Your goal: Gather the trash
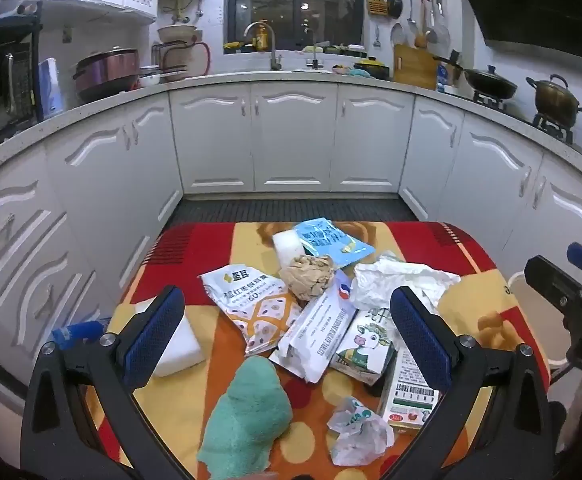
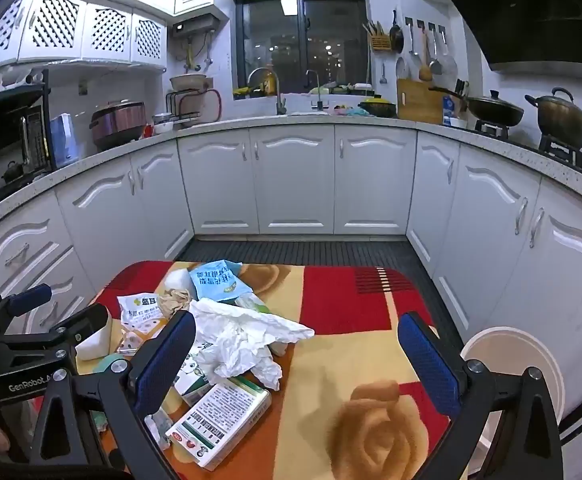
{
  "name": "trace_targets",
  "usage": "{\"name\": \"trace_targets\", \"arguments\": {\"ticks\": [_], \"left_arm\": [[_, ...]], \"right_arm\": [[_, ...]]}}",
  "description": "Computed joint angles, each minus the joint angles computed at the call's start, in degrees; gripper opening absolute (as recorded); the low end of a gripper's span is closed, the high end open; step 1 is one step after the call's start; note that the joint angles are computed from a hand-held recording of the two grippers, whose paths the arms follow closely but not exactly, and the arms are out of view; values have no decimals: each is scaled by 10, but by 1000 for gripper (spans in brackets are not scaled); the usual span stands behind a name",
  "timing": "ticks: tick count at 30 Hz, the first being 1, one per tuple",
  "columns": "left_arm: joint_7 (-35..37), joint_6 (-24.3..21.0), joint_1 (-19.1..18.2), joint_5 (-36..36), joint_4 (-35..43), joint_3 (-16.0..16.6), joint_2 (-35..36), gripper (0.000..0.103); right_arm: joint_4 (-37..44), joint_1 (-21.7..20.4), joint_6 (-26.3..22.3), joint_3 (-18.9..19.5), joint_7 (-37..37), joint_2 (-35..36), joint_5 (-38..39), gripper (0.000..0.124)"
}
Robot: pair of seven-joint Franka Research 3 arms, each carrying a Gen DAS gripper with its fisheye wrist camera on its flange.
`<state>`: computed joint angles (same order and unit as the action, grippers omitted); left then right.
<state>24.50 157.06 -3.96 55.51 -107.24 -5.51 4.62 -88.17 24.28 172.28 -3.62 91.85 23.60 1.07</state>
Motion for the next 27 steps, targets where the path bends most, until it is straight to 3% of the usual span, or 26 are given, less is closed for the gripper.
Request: {"name": "trace_targets", "arguments": {"ticks": [3, 4, 7, 12, 27], "left_arm": [[3, -5, -2, -3, 3, -2, 2, 102], [-24, 20, 2, 9, -8, 4, -5, 102], [-38, 17, 2, 25, -8, 3, -7, 102], [-47, -2, -1, 29, 5, -1, -5, 102], [-110, -25, -7, 98, 13, -6, -9, 102]], "right_arm": [[2, -4, 6, 8, -2, 4, 8, 100], [3, -2, 6, 5, -2, 5, 8, 100], [3, 13, 2, -13, 15, 2, -3, 100], [12, 8, -3, -8, 17, 6, -3, 100], [-3, 36, 36, -38, 48, 10, -15, 101]]}}
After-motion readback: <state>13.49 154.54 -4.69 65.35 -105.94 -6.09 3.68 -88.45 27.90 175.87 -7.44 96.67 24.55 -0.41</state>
